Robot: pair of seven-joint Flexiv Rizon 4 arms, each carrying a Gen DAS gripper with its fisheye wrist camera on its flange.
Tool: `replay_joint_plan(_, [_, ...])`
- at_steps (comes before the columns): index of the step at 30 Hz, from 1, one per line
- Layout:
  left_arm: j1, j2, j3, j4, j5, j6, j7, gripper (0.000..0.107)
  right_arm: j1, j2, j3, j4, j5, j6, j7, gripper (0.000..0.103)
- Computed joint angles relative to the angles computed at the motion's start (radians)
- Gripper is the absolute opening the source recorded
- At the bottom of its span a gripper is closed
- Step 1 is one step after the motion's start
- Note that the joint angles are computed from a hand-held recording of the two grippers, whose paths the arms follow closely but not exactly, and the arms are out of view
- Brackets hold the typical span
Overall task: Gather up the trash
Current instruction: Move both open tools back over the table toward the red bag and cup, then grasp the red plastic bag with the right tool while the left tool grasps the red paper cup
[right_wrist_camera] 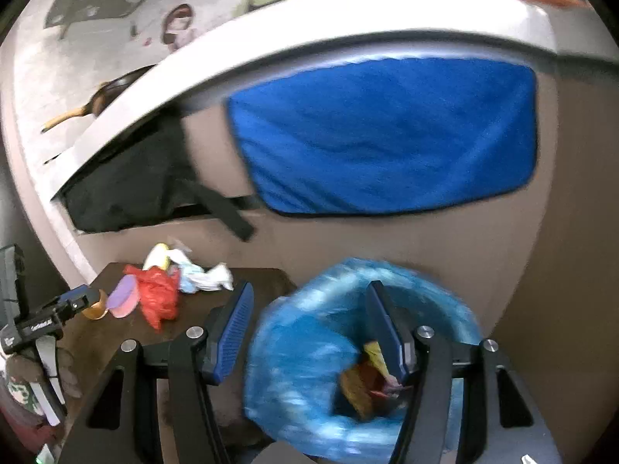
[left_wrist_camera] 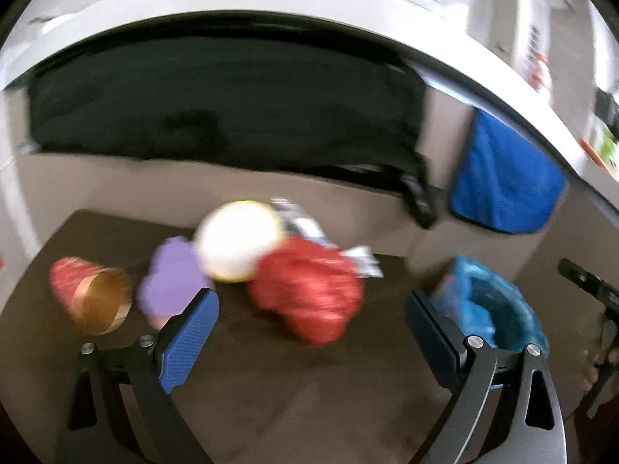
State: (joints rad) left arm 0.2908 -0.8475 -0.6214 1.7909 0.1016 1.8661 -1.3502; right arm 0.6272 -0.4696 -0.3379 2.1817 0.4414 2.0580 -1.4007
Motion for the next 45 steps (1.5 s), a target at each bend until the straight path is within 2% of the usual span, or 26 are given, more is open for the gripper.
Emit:
replay_joint_plan(4, [0.065, 0.036, 0.025, 0.053, 0.000, 0.023, -0.027, 0.097, 0.094, -0.020, -0.047, -0.047, 0.015, -0.034, -0.007, 0.058])
replay_joint_plan(6, [0.095, 0.046, 0.037, 0.068, 0.013, 0.014, -0.022, 0.098, 0.149, -0.039, -0.088, -0.074, 0.008, -0.066, -0.005, 0.062])
replay_joint_plan(8, [0.142, 0.041, 0.013, 0.081, 0.025, -0.003, -0.014, 0.098, 0.214, -0.073, -0.146, -0.108, -0.011, -0.105, 0.005, 0.064])
replay_joint_plan(9, [0.172, 0.035, -0.006, 0.089, 0.029, -0.014, -0.009, 0.098, 0.220, -0.084, -0.149, -0.118, -0.034, -0.113, 0.015, 0.064])
replay_joint_plan(13, [0.249, 0.011, -0.050, 0.114, 0.029, -0.012, 0.003, 0.098, 0.157, -0.138, -0.068, -0.209, -0.171, -0.170, 0.058, 0.064])
replay_joint_plan(15, [0.262, 0.005, -0.052, 0.118, 0.022, -0.008, -0.002, 0.098, 0.106, -0.173, -0.009, -0.270, -0.241, -0.206, 0.084, 0.064])
replay_joint_plan(19, [0.304, -0.029, -0.067, 0.112, 0.022, 0.023, -0.031, 0.098, 0.049, -0.250, 0.053, -0.383, -0.354, -0.270, 0.130, 0.064])
replay_joint_plan(22, [0.323, -0.043, -0.059, 0.101, 0.019, 0.022, -0.063, 0.098, -0.052, -0.302, 0.167, -0.482, -0.456, -0.333, 0.157, 0.064])
replay_joint_plan(23, [0.323, -0.044, -0.055, 0.095, 0.018, 0.014, -0.069, 0.098, -0.048, -0.318, 0.160, -0.503, -0.465, -0.346, 0.168, 0.064])
replay_joint_plan(26, [0.308, -0.042, -0.027, 0.083, 0.013, -0.001, -0.067, 0.098, 0.020, -0.377, 0.047, -0.557, -0.499, -0.376, 0.235, 0.064])
replay_joint_plan(32, [0.247, -0.032, 0.030, 0.055, -0.007, -0.023, -0.038, 0.098, -0.051, -0.426, 0.105, -0.643, -0.608, -0.480, 0.286, 0.065])
replay_joint_plan(33, [0.216, -0.023, 0.061, 0.044, -0.017, -0.026, -0.030, 0.098, -0.052, -0.423, 0.106, -0.639, -0.625, -0.495, 0.292, 0.064])
replay_joint_plan(34, [0.200, -0.019, 0.075, 0.038, -0.024, -0.028, -0.023, 0.098, -0.064, -0.416, 0.122, -0.628, -0.639, -0.496, 0.293, 0.063])
replay_joint_plan(35, [0.175, -0.014, 0.098, 0.029, -0.033, -0.029, -0.016, 0.098, -0.079, -0.405, 0.141, -0.610, -0.646, -0.482, 0.295, 0.055])
replay_joint_plan(36, [0.162, -0.013, 0.109, 0.023, -0.040, -0.028, -0.010, 0.097, -0.096, -0.395, 0.162, -0.597, -0.652, -0.471, 0.301, 0.051])
replay_joint_plan(39, [0.079, 0.002, 0.193, -0.005, -0.084, -0.020, -0.010, 0.091, -0.230, -0.355, 0.334, -0.549, -0.651, -0.427, 0.286, 0.045])
replay_joint_plan(42, [0.022, 0.006, 0.248, -0.032, -0.128, -0.025, -0.024, 0.086, -0.295, -0.315, 0.415, -0.482, -0.633, -0.392, 0.300, 0.042])
replay_joint_plan(45, [0.004, -0.006, 0.254, -0.063, -0.141, -0.054, -0.008, 0.082, -0.375, -0.290, 0.517, -0.421, -0.624, -0.355, 0.299, 0.042])
